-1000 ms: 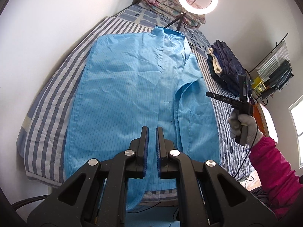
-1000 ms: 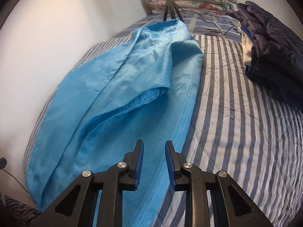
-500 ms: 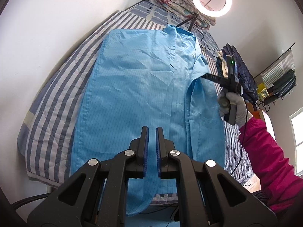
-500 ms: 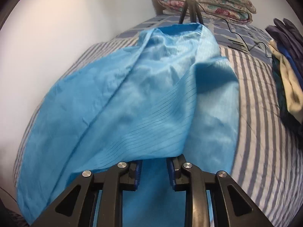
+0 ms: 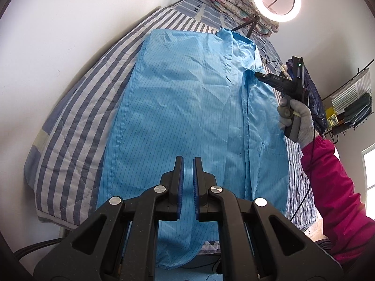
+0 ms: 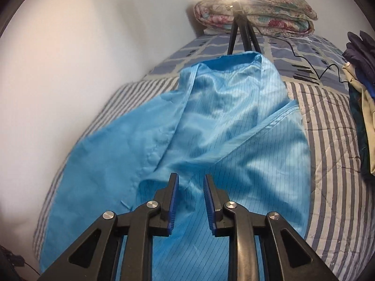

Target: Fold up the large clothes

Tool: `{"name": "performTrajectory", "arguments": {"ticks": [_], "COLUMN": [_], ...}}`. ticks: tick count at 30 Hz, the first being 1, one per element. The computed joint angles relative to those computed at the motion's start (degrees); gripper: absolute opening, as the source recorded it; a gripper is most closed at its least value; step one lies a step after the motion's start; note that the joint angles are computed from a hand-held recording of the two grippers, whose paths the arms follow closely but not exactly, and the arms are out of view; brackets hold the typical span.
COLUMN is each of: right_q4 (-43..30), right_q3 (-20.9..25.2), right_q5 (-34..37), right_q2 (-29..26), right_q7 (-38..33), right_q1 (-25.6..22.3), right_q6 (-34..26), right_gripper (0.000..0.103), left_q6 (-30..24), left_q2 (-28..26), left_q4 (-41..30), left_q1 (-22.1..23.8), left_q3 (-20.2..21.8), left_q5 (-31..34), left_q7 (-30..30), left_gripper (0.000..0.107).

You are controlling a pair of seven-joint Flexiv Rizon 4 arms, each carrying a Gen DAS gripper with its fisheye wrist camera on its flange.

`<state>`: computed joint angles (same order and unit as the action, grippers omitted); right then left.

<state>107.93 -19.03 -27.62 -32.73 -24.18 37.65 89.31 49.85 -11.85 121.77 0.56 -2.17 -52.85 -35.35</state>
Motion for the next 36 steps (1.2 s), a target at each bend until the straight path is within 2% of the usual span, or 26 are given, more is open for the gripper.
{"name": "performTrajectory", "arguments": {"ticks": [4, 8, 10, 12, 15, 17, 19, 21, 24, 28, 30, 33, 36], "right_q4": [-3.98, -8.56, -7.50, -4.27, 3.66, 10.13, 15.23, 19.15, 25.02, 28.62, 30.10, 31.33, 32.03], "right_q3": [4.35, 9.96, 9.55, 9.24, 3.89, -1.31, -1.91, 0.38, 4.88, 10.82, 12.44, 12.99, 16.04], "right_q5": [0.23, -0.09, -2.35, -3.44, -9.88, -18.18, -24.45, -27.32, -29.33, -27.02, -27.51, -36.97, -35.67], "right_q2": [-2.53, -4.68, -3.59, -0.70, 6.57, 13.09, 19.01, 23.55, 27.44, 26.17, 24.49, 24.40, 26.73], "right_q7": [-0.74, -3.20, -1.66, 0.40, 5.63, 11.74, 16.25, 18.98, 23.98, 24.94, 27.68, 35.44, 36.20], "right_q1": [-2.84, -6.06, -5.53, -5.12, -0.59, 4.20, 6.15, 6.83, 6.97, 7.03, 5.96, 4.58, 3.03], "right_q6": [-4.70, -12.84, -12.80, -9.80, -6.27, -6.24, -8.65, -13.16, -15.49, -17.77, -15.99, -17.05, -18.11], "right_gripper": [0.020, 0.024, 0.024, 0.024, 0.024, 0.025, 0.025, 0.025, 0.025, 0.025, 0.025, 0.024, 0.024], "left_q6": [1.07, 1.85, 2.26, 2.89, 3.34, 3.43, 3.34, 2.87, 2.77, 3.48, 4.40, 5.19, 6.44], "left_q2": [0.16, 0.57, 0.95, 1.41, 2.21, 2.42, 2.61, 2.87, 3.32, 3.66, 3.41, 2.83, 2.84], "left_q4": [0.37, 1.02, 1.48, 2.08, 2.90, 3.15, 3.54, 3.91, 4.56, 5.24, 5.34, 5.28, 5.70], "left_q1": [-0.25, -0.39, -0.36, -0.30, -0.15, -0.12, 0.04, 0.21, 0.24, 0.04, -0.12, 0.00, 0.06], "left_q3": [0.03, 0.09, 0.18, 0.25, 0.52, 0.83, 1.07, 1.31, 1.54, 1.66, 1.67, 1.69, 1.56], "left_q5": [0.36, 0.68, 0.43, -0.56, -1.89, -1.63, -1.87, -2.03, -2.27, -2.85, -2.79, -2.56, -2.95], "left_q7": [-0.01, 0.35, 1.10, 2.19, 4.40, 5.34, 5.96, 6.31, 7.15, 7.75, 7.69, 6.92, 7.58], "left_gripper": [0.004, 0.004, 0.008, 0.020, 0.021, 0.021, 0.022, 0.022, 0.022, 0.022, 0.022, 0.022, 0.022]}}
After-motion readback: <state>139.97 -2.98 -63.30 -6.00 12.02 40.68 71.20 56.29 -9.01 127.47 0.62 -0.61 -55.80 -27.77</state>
